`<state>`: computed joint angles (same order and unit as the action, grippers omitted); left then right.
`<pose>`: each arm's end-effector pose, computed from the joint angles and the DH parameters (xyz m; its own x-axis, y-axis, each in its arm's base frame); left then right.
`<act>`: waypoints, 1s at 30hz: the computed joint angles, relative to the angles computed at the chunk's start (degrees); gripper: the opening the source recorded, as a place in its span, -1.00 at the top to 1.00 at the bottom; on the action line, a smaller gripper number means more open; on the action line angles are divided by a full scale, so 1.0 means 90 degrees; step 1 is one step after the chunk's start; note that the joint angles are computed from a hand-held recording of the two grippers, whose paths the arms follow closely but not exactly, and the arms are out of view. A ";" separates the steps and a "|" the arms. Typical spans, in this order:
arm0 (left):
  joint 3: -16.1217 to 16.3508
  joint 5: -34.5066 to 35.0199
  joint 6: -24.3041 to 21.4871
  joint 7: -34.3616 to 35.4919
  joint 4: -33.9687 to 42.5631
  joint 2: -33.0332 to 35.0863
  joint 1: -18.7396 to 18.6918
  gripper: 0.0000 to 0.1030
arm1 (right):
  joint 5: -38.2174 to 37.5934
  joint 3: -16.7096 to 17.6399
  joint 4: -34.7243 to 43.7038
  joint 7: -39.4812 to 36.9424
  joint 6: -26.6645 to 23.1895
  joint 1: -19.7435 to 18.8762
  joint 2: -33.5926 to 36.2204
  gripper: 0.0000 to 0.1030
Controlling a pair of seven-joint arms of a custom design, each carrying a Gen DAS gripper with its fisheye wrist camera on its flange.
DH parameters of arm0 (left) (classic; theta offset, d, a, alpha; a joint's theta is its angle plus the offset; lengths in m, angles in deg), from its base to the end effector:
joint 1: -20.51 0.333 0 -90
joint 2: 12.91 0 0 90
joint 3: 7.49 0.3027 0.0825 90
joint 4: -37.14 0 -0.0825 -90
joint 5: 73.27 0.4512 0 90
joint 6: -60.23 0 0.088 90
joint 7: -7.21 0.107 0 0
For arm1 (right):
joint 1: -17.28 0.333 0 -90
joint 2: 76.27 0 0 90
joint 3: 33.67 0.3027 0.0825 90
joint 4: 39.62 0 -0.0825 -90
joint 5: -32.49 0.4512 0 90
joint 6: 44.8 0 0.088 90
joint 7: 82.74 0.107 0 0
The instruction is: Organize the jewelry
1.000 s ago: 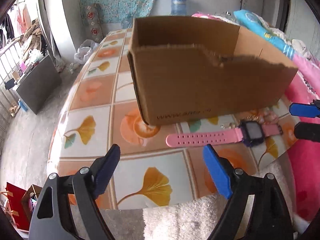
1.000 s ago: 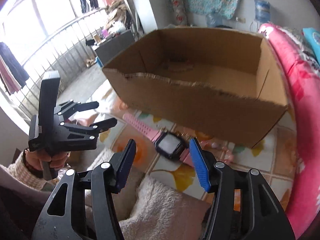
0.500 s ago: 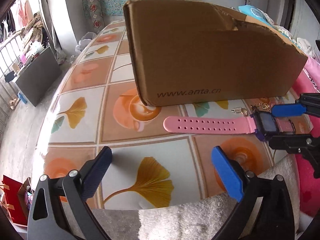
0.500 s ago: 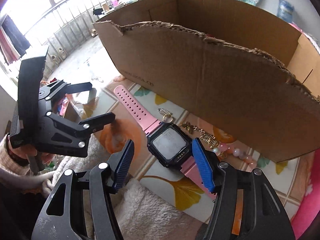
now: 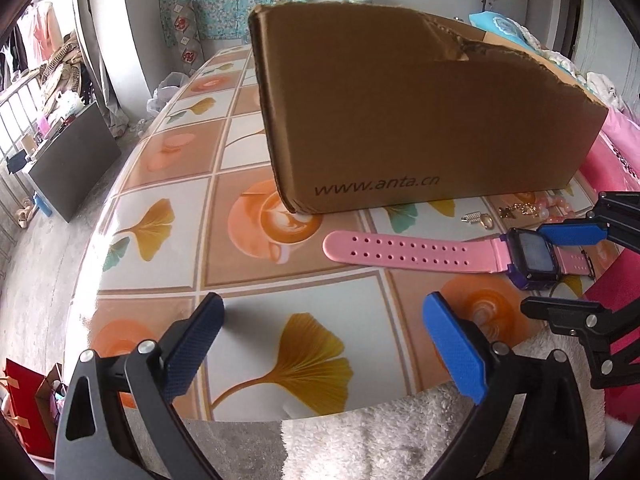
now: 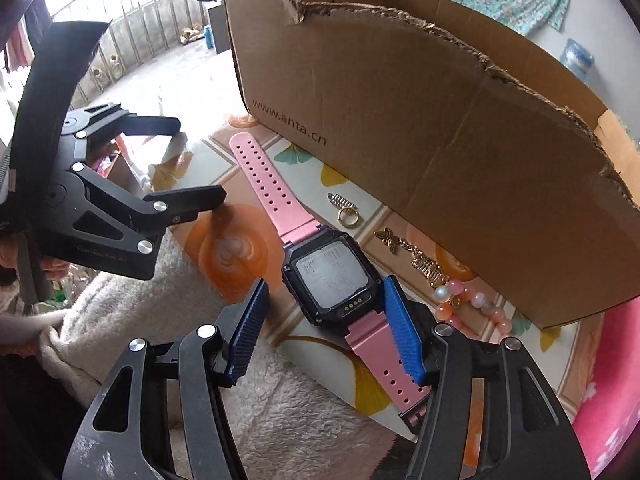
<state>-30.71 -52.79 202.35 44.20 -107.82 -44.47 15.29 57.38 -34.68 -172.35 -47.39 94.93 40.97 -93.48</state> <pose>0.4332 -0.2354 0.4578 0.2086 -0.9774 -0.0329 -0.7833 -0.1468 -0.6040 0.5130 0.2150 0.4653 0.8705 -0.4887 0.0584 -0.3938 -0.7628 -0.5129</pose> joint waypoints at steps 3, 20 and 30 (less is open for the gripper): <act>-0.0026 0.0065 0.0017 0.0000 -0.0024 -0.0026 0.0008 -0.89 | 0.0119 -0.0059 0.0014 -0.0042 -0.0156 -0.0009 -0.0025 0.14; -0.0744 0.1168 0.0993 0.0726 0.0103 0.0035 0.0094 -0.29 | 0.1408 -0.0183 0.2249 -0.0402 -0.3812 -0.1165 0.1575 0.15; -0.0206 0.0942 0.1184 0.1202 0.0523 0.0836 -0.0344 0.72 | 0.1642 0.0063 0.2865 -0.0656 -0.4635 -0.1781 0.2065 0.14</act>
<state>-32.56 -44.31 213.01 55.02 -103.12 -36.94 12.19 72.16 -34.11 -146.56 -53.29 53.21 24.94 -74.90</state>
